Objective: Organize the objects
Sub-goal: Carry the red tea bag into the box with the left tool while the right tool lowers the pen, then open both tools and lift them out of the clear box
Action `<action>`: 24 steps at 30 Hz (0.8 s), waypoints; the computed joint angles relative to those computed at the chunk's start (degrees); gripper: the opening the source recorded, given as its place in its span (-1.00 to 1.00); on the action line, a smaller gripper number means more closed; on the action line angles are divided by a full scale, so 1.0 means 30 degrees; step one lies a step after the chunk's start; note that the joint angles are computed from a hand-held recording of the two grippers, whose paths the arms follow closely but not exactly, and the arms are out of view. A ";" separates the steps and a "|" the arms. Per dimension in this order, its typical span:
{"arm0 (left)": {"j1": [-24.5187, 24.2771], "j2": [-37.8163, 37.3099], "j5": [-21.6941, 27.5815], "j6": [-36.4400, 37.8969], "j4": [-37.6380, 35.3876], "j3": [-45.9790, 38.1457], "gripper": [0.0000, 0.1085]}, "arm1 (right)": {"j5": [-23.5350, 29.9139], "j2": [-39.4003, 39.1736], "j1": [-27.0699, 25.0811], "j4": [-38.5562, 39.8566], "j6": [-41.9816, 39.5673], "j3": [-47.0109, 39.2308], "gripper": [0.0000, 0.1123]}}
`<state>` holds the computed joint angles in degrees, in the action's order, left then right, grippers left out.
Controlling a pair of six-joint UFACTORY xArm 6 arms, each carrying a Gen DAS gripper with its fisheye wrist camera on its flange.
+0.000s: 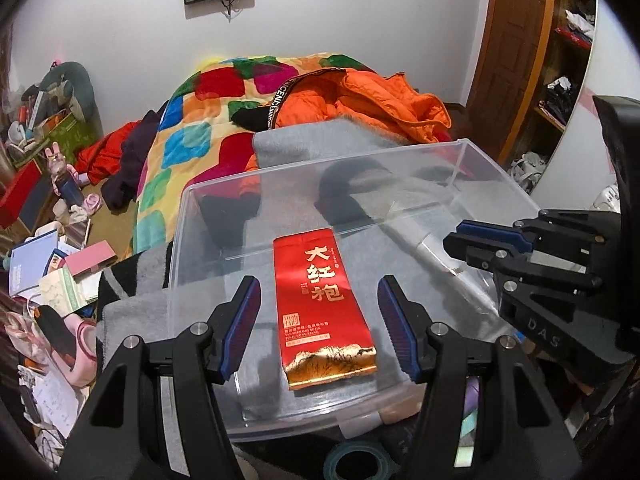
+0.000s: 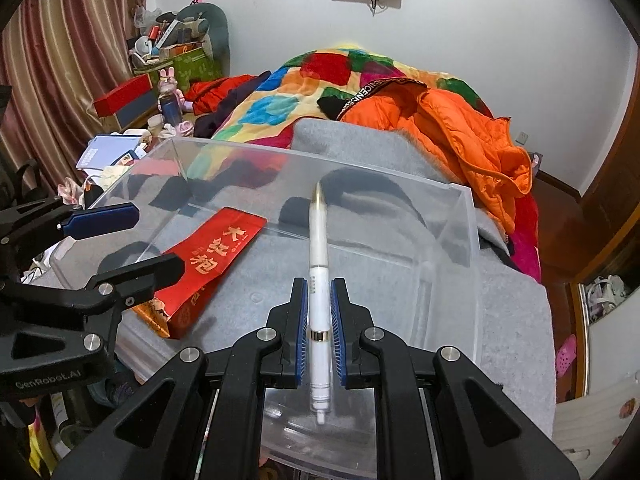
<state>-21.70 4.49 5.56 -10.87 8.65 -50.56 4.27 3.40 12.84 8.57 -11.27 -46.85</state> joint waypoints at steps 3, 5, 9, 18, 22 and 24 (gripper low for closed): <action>-0.0034 -0.0381 -0.0206 0.0287 -0.0385 0.0360 0.12 | 0.0111 -0.0176 -0.0061 -0.0541 0.0474 0.0083 -0.80; -0.0030 -0.0728 -0.0385 0.0663 -0.0884 0.0638 0.12 | 0.0123 -0.0353 -0.0055 -0.0266 0.0260 0.0206 -0.75; 0.0088 -0.1711 -0.0961 0.0868 -0.1241 0.1465 0.19 | -0.0276 -0.1106 0.0193 0.1867 -0.1446 0.0850 -0.55; 0.1565 -0.4772 -0.2820 -0.3833 0.4157 0.4075 0.69 | -0.1372 -0.3956 0.1319 1.1900 -0.9084 0.2411 -0.14; 0.2309 -0.6123 -0.3262 -0.5085 0.5545 0.5381 0.77 | -0.2446 -0.5286 0.1654 1.3275 -0.9853 0.3496 0.17; 0.2605 -0.6505 -0.3352 -0.5437 0.5936 0.5841 0.78 | -0.3072 -0.5947 0.1663 1.2143 -0.8705 0.4305 0.27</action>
<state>-13.88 -15.02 -4.50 -27.18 26.45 -33.04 -4.94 -14.44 17.83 45.00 -37.39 -33.94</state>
